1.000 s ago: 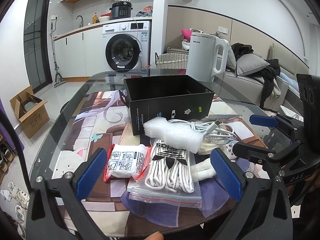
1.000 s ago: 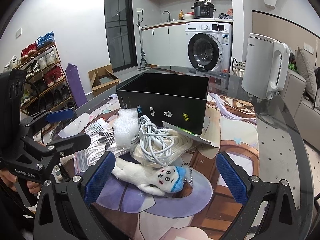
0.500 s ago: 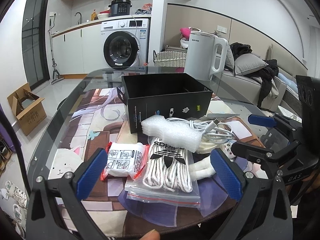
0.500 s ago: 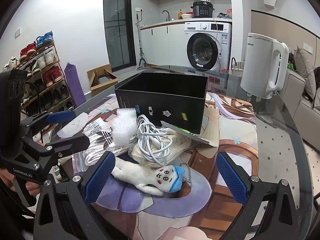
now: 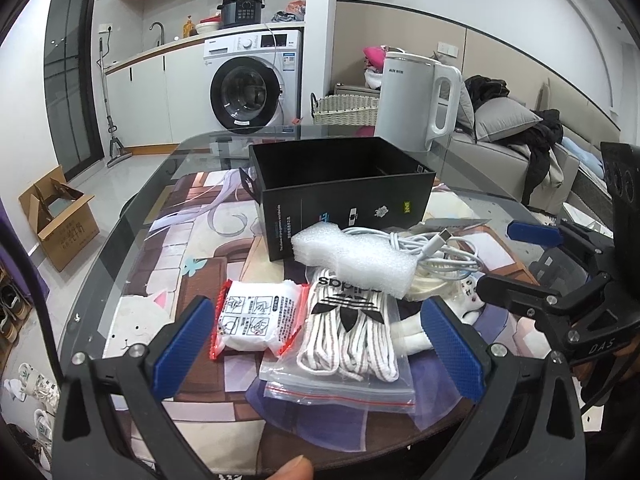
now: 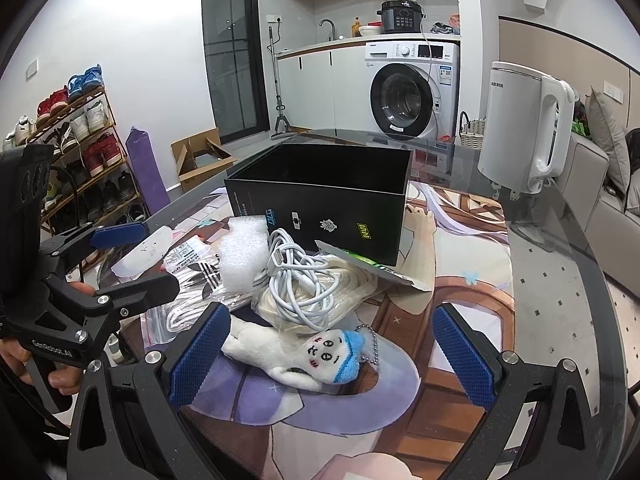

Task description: Organize soft objects

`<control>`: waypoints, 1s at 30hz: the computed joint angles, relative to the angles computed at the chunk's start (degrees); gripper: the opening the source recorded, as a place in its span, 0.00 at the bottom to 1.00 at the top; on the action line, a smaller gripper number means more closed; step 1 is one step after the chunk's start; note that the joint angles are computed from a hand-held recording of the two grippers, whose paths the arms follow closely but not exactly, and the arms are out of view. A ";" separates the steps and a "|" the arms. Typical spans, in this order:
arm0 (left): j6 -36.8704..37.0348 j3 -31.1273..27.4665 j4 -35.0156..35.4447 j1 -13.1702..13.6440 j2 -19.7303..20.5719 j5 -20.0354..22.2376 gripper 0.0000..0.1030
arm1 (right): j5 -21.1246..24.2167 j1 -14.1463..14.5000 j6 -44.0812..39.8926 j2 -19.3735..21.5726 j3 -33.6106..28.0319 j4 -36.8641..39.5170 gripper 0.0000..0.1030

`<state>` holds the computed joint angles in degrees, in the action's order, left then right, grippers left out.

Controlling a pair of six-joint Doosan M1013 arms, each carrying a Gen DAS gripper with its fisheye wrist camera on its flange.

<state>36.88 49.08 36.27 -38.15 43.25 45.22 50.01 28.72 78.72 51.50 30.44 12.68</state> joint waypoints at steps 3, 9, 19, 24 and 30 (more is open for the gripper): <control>-0.05 0.44 -1.41 0.29 -0.25 -0.54 1.00 | 0.15 -0.03 0.04 0.09 -0.17 0.14 1.00; 0.92 0.31 -2.24 0.43 -0.15 -0.51 1.00 | 0.22 -0.06 0.13 0.14 -0.21 0.18 1.00; 1.40 -0.38 -1.41 0.34 0.35 1.26 1.00 | 1.19 -0.06 0.45 0.67 -0.96 -0.10 1.00; 1.79 -0.60 -2.27 0.57 0.42 1.54 1.00 | 1.25 -0.15 1.36 0.68 -1.02 -0.32 1.00; 0.32 0.34 -2.14 1.20 -0.26 0.81 1.00 | 0.95 -0.54 1.82 0.49 -1.69 -1.34 1.00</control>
<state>37.20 49.42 34.12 -36.95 42.99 46.03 50.95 28.18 80.54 51.98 28.75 11.34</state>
